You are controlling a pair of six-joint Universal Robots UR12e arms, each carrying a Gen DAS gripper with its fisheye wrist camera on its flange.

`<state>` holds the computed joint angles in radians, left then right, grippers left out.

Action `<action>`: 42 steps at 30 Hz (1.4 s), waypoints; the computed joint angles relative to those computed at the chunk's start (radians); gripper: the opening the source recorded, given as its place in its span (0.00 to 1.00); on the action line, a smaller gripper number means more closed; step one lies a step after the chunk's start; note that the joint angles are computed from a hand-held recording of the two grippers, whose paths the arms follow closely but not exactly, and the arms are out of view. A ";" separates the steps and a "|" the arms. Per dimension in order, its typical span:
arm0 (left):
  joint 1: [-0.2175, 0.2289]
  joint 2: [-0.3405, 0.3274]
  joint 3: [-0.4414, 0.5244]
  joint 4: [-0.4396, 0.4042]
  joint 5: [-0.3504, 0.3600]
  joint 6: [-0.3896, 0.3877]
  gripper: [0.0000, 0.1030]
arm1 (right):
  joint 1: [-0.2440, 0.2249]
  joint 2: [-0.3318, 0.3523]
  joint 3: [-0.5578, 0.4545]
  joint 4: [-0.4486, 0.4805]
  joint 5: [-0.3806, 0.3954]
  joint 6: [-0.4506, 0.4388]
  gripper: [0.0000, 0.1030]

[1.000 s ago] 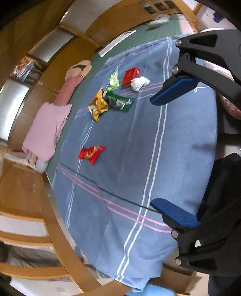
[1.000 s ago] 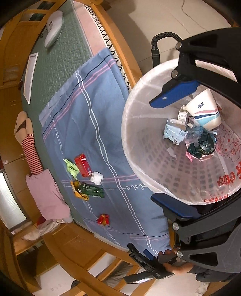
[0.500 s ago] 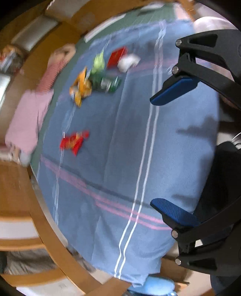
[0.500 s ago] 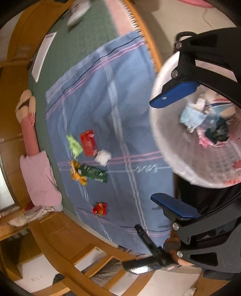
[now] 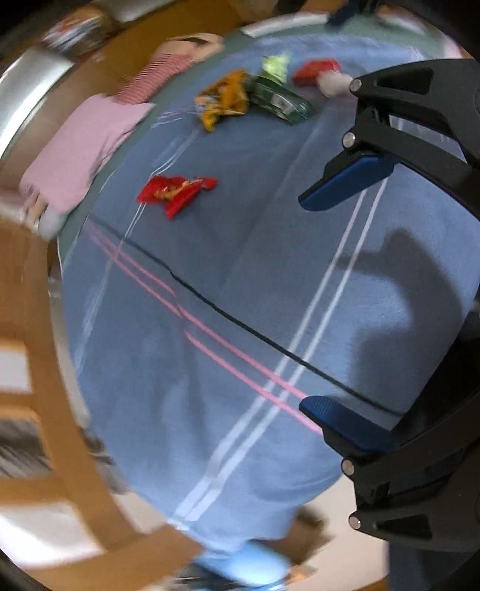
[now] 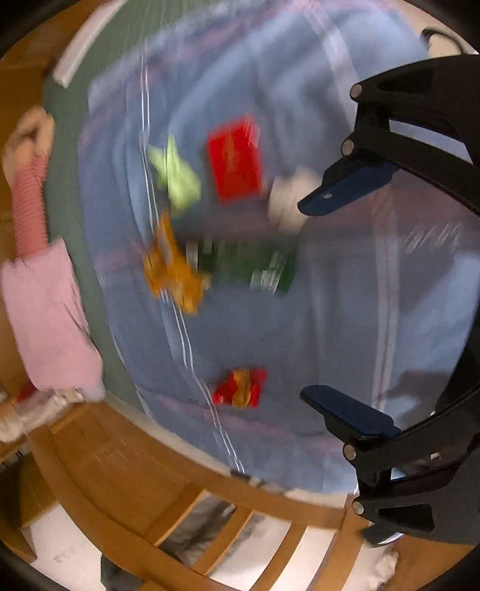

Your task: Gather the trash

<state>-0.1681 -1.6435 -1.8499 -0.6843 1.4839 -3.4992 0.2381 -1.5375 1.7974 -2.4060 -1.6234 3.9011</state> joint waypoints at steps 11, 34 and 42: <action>0.054 0.043 -0.078 0.156 0.026 -0.299 0.97 | 0.015 0.346 -0.294 -0.005 0.053 -0.058 0.88; 0.036 0.044 -0.079 0.156 0.069 -0.244 0.97 | 0.084 0.183 -0.180 0.299 0.067 -0.352 0.41; 0.030 0.039 -0.072 0.143 0.076 -0.216 0.97 | 0.055 0.074 -0.076 0.157 0.103 -0.224 0.73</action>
<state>-0.1386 -1.6045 -1.9214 -0.5411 1.5599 -3.7154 0.2934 -1.4636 1.7210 -2.2489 -1.5206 3.6775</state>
